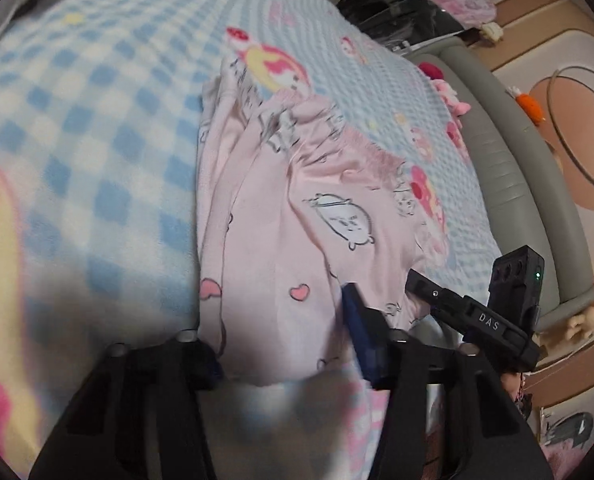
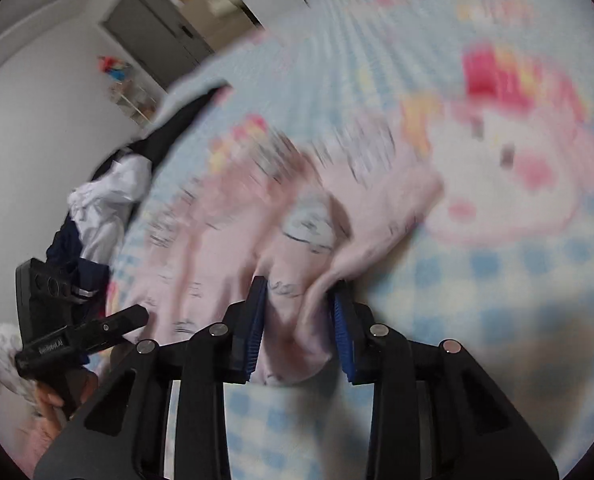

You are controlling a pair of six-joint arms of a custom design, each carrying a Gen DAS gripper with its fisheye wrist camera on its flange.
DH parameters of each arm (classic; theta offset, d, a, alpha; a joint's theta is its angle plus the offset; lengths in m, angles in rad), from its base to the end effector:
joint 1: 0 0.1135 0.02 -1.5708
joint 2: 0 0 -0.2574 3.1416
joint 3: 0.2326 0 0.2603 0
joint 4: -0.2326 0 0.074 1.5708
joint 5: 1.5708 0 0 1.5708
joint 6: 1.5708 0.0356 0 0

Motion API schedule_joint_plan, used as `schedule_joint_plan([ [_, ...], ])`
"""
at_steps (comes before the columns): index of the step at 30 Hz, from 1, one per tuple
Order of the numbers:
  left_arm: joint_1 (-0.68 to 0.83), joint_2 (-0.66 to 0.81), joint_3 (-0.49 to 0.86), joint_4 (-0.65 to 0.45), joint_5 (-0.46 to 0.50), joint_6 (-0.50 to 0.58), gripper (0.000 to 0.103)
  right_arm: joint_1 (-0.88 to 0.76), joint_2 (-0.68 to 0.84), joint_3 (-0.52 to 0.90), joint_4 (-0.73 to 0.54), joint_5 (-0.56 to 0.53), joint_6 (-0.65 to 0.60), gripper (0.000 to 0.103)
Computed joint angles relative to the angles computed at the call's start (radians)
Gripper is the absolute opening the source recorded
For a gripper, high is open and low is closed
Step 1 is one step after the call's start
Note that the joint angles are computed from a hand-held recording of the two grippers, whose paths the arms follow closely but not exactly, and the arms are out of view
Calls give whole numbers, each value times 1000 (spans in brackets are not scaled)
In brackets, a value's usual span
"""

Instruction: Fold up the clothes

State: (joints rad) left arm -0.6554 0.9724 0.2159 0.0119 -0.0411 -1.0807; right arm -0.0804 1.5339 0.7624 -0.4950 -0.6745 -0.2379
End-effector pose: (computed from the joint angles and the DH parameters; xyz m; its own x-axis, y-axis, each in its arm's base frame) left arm 0.1444 -0.1091 0.1217 -0.7690 -0.5207 -0.3707 -0.1986 0.7459 -0.6357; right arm 0.2653 0.0009 0.1400 -0.8950 -0.1125 -0.4316 -0.3444 0.7892 0.5084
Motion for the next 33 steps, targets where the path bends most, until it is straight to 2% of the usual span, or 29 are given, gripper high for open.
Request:
schedule_joint_plan([
  [2, -60, -41, 24, -50, -70, -12, 23, -9, -69, -35, 9, -7, -22, 13],
  [4, -116, -142, 38, -148, -124, -23, 21, -32, -146, -56, -21, -30, -50, 10],
  [8, -245, -306, 86, -336, -230, -56, 20, -122, -286, -40, -190, -117, -133, 9],
  [11, -426, -326, 129, -431, -363, -136, 19, -241, -337, -8, -405, -188, -318, 9],
  [14, -642, -261, 142, -504, -492, -306, 18, -349, -380, -44, -552, -155, -524, 9],
  [17, -724, -100, 142, -489, -489, -456, 18, -473, -365, -111, -607, -100, -701, 9],
  [20, -785, -50, 116, -488, -501, -563, 18, -531, -326, -189, -543, -42, -751, 10],
  [23, -849, -18, 175, -617, -548, -623, 21, -585, -273, -167, -578, -48, -788, 10],
  [25, -876, -4, 200, -675, -577, -662, 21, -618, -301, -149, -610, -62, -821, 10],
  [28, -921, 22, 233, -752, -631, -755, 28, -696, -340, -137, -618, -70, -856, 15],
  [30, -970, 82, 287, -856, -687, -880, 33, -749, -361, -128, -615, -80, -854, 16],
  [33, -990, 215, 442, -1054, -766, -941, 36, -803, -395, -112, -626, -109, -880, 17],
])
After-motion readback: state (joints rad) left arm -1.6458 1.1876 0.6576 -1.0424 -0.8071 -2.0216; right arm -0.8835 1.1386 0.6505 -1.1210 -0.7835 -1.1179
